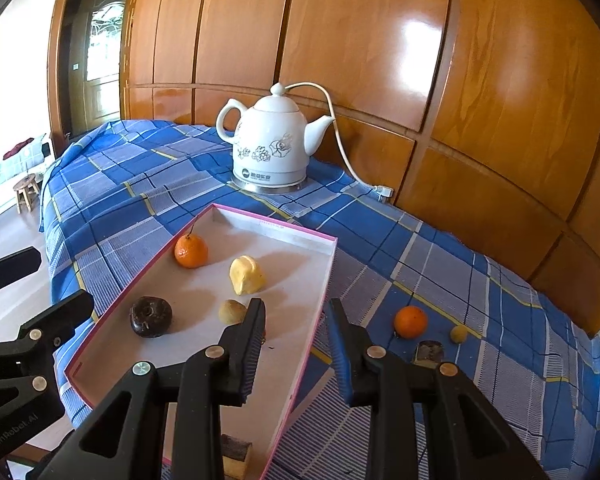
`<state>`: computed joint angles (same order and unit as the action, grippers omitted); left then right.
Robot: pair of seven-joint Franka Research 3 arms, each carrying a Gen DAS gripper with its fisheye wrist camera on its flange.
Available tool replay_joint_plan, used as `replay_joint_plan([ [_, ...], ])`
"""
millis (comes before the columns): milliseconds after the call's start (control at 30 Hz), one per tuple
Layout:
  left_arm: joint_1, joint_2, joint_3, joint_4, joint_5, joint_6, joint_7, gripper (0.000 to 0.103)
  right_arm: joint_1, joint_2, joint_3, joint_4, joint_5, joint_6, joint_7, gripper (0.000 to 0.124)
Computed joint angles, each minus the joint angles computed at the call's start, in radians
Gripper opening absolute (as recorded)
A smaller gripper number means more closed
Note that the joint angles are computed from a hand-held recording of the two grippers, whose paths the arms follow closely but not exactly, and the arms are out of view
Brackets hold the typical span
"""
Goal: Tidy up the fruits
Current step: 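Move both tools over the cloth toward the orange and the yellow ball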
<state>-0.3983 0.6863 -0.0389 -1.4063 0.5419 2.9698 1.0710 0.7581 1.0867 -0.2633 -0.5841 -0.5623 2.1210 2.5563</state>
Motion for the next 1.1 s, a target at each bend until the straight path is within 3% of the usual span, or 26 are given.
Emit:
replay_joint_plan([
  [433, -0.004, 0.032, -0.059, 0.063, -0.018, -0.027, 0.133, 0.067, -0.006, -0.334, 0.027, -0.534, -0.110, 0.126, 0.086, 0.032],
  [733, -0.017, 0.077, -0.096, 0.138, -0.061, -0.051, 0.262, 0.067, -0.100, -0.562, 0.092, -0.854, -0.173, 0.145, 0.164, 0.032],
  [1100, -0.054, 0.133, -0.107, 0.233, -0.099, -0.109, 0.368, 0.067, -0.224, -0.685, 0.157, -1.078, -0.193, 0.201, 0.265, 0.032],
])
